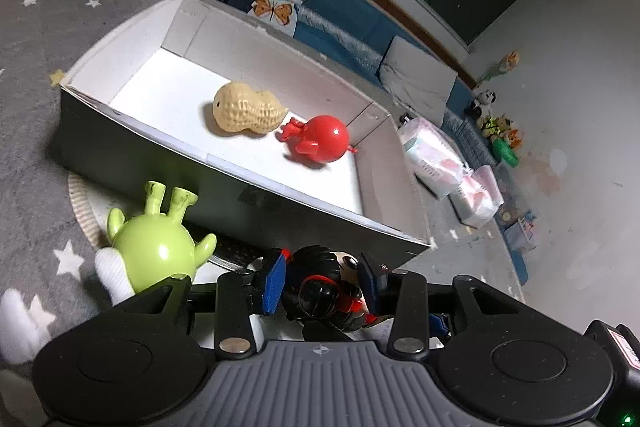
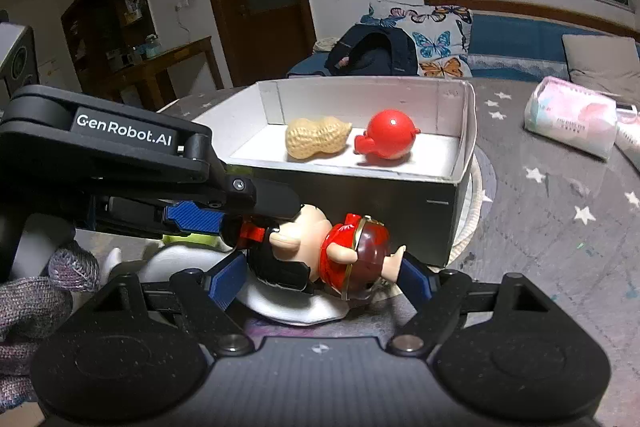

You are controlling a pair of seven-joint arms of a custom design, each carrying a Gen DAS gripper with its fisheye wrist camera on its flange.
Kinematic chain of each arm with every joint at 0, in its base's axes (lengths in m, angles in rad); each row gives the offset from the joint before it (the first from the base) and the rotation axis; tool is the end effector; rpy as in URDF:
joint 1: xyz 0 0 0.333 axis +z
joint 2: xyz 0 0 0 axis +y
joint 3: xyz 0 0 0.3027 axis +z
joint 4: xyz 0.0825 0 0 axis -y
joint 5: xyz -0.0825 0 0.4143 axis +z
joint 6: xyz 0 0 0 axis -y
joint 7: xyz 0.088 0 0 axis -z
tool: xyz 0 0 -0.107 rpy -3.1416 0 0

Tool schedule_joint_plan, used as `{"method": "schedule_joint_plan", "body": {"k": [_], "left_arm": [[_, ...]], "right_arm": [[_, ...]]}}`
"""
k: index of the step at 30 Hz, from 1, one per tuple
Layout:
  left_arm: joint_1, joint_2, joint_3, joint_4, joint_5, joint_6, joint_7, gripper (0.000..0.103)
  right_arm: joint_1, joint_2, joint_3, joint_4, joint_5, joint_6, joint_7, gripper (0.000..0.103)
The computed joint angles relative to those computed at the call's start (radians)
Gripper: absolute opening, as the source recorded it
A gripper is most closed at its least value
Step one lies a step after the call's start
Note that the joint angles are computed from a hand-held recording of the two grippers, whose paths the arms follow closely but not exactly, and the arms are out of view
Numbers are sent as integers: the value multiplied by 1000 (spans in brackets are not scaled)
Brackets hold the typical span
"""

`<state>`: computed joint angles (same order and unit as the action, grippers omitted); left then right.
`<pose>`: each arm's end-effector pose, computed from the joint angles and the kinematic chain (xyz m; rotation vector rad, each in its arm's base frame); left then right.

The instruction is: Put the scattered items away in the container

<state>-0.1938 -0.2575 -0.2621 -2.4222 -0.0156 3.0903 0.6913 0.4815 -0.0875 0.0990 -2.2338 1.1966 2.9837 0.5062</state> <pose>0.4757 -0.2381 0.4845 -2.2460 1.4656 -1.3052 0.5057 0.2545 0.4422 -1.9251 1.1018 -0.3293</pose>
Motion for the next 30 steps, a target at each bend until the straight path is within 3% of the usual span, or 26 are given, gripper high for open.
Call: {"method": "schedule_joint_plan", "body": {"k": [8, 13, 17, 19, 22, 30], "left_arm": [[111, -70, -93, -1, 84, 41, -91, 42], [123, -17, -66, 67, 99, 58, -76, 43], [52, 64, 27, 138, 48, 52, 3, 43], [-10, 105, 91, 172, -28, 41, 78, 43], [-58, 155, 140, 222, -159, 8, 200, 44], [-3, 251, 104, 316, -360, -111, 370, 44]], "right_arm": [[40, -51, -13, 19, 110, 55, -141, 82], [27, 5, -11, 108, 44, 57, -134, 82], [-16, 84, 2, 196, -103, 17, -17, 81], [-41, 129, 12, 241, -205, -6, 64, 81], [-74, 187, 26, 298, -341, -47, 182, 81], [-124, 313, 46, 427, -624, -173, 456, 81]]}}
